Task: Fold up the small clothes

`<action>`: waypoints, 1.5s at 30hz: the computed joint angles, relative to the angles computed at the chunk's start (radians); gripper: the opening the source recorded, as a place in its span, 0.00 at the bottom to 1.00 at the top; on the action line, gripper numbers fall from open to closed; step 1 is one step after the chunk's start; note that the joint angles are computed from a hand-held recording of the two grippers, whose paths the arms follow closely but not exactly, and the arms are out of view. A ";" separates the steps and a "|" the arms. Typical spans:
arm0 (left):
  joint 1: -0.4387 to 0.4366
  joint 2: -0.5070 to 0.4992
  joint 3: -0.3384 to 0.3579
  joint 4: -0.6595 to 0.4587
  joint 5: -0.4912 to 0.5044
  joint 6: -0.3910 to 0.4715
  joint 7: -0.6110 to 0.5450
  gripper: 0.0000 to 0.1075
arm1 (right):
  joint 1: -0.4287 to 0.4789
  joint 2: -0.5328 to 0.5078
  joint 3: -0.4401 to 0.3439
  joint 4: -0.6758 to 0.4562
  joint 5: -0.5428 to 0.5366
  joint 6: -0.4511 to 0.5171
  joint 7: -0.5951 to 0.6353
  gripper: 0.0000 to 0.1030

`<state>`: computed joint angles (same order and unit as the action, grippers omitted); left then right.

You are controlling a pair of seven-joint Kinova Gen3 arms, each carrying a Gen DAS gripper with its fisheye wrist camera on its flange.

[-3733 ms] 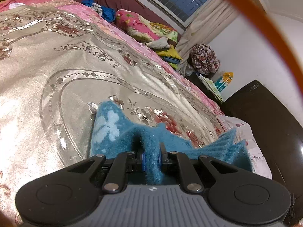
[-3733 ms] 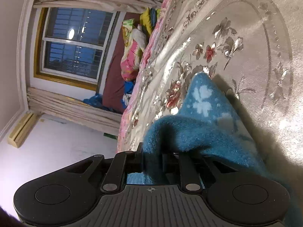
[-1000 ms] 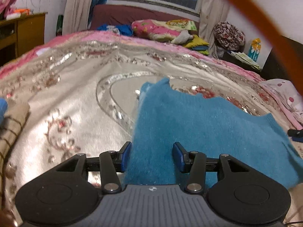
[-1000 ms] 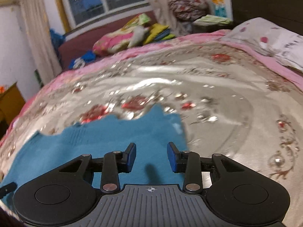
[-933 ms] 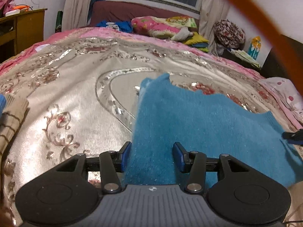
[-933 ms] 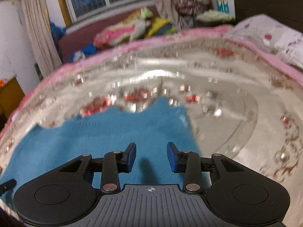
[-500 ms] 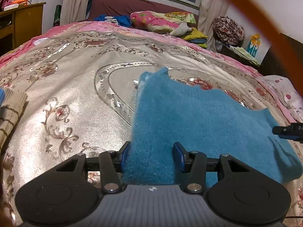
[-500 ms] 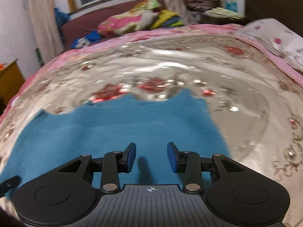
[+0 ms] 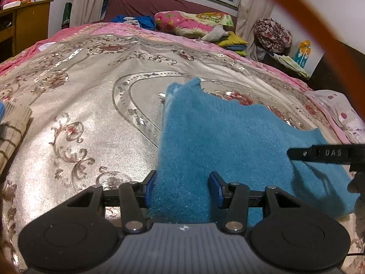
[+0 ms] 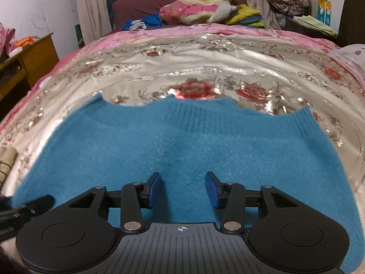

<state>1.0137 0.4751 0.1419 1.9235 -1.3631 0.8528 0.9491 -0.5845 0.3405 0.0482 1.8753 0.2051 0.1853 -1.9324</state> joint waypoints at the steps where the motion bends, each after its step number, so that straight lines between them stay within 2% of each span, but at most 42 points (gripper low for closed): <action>1: -0.001 -0.001 0.000 0.002 -0.001 -0.002 0.001 0.50 | 0.017 -0.004 -0.022 -0.005 -0.008 0.003 0.012 0.41; 7: -0.003 -0.007 0.002 0.009 -0.007 -0.007 0.009 0.50 | 0.032 -0.002 -0.085 -0.037 -0.034 0.016 0.056 0.41; 13: -0.005 -0.013 0.008 0.027 -0.025 -0.014 0.029 0.50 | 0.014 0.034 -0.116 -0.081 -0.052 0.053 0.093 0.42; 15: -0.008 -0.017 0.011 0.035 -0.035 -0.020 0.043 0.50 | 0.048 0.059 -0.164 -0.122 -0.085 0.108 0.141 0.48; 18: -0.011 -0.025 0.015 0.056 -0.061 -0.029 0.080 0.51 | 0.020 0.084 -0.145 -0.161 -0.077 0.151 0.141 0.50; 21: -0.017 -0.034 0.025 0.080 -0.093 -0.034 0.130 0.51 | -0.002 0.091 -0.130 -0.182 -0.074 0.162 0.127 0.50; 25: -0.028 -0.042 0.046 0.103 -0.122 -0.029 0.174 0.52 | 0.045 0.111 -0.188 -0.237 -0.128 0.189 0.166 0.49; 29: -0.042 -0.044 0.061 0.114 -0.140 -0.033 0.191 0.55 | 0.054 0.165 -0.221 -0.340 -0.190 0.261 0.186 0.51; 33: -0.064 -0.052 0.070 0.143 -0.184 -0.061 0.254 0.56 | 0.012 0.219 -0.200 -0.437 -0.210 0.321 0.158 0.54; 36: -0.074 -0.050 0.083 0.146 -0.192 -0.056 0.260 0.56 | -0.039 0.252 -0.159 -0.502 -0.182 0.375 0.116 0.56; 41: -0.083 -0.049 0.092 0.149 -0.201 -0.056 0.266 0.56 | -0.044 0.254 -0.165 -0.527 -0.164 0.375 0.108 0.58; 45: -0.089 -0.048 0.096 0.151 -0.207 -0.057 0.268 0.56 | -0.057 0.271 -0.165 -0.571 -0.149 0.427 0.125 0.61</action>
